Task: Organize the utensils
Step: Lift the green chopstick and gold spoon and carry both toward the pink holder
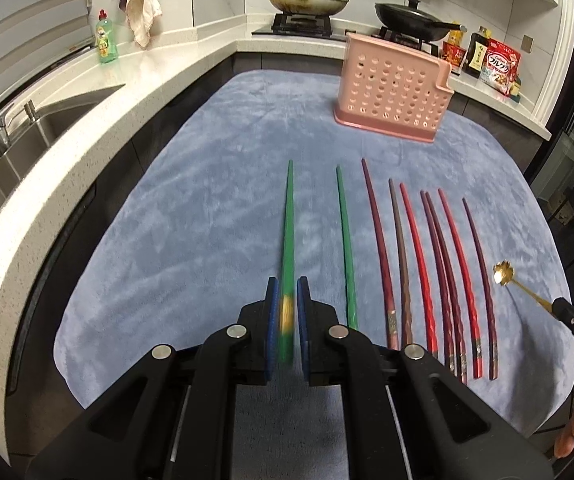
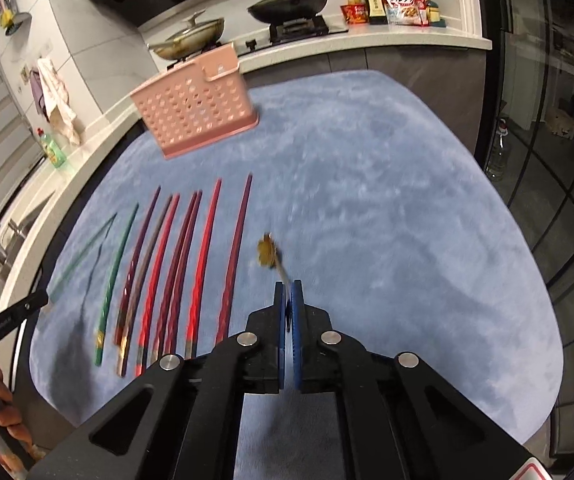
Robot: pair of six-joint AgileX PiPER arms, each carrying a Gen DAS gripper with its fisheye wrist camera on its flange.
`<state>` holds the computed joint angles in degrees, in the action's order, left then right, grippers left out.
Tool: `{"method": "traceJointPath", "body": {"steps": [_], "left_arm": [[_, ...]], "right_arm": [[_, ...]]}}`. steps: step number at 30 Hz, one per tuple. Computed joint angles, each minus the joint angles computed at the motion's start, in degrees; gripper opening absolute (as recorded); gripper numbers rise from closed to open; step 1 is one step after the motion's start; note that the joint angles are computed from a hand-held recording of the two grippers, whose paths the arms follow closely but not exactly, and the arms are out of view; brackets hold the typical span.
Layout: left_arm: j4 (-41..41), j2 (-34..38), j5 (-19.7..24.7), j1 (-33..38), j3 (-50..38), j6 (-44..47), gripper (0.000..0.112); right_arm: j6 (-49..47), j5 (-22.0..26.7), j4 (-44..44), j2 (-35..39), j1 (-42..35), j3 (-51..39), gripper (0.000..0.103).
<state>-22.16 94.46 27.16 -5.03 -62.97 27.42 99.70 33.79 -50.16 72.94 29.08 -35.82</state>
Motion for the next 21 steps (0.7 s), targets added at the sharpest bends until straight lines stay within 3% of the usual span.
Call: {"method": "traceJointPath", "body": {"steps": [7,12,14,16,21], "left_arm": [[1.68,0.79,0.98,-0.15,-3.44,-1.88,0.009],[-2.43,1.86,3.01,1.97,-4.05,1.67,0.009],[-4.75,2.29,3.77,2.93,-3.01,4.29,0.016],[-5.11,2.51,3.26,3.18,-1.34,4.72,0.042],[-3.71,4.57,-0.32,1.74,2.20,3.62,0.045]], "right_arm": [[-4.79,-0.46,0.26,0.26,-3.07,-3.03,0.002],[-6.88,-0.11,0.39,-0.05,-3.98,-4.93,0.002],[-7.56,1.02,0.34,-0.20,-3.78,-5.94,0.002],[-8.37,1.99,0.45,-0.51,-3.48,-6.93,0.002],[-8.52,2.66,0.70,-0.80,-2.64,-7.63,0.002]]}}
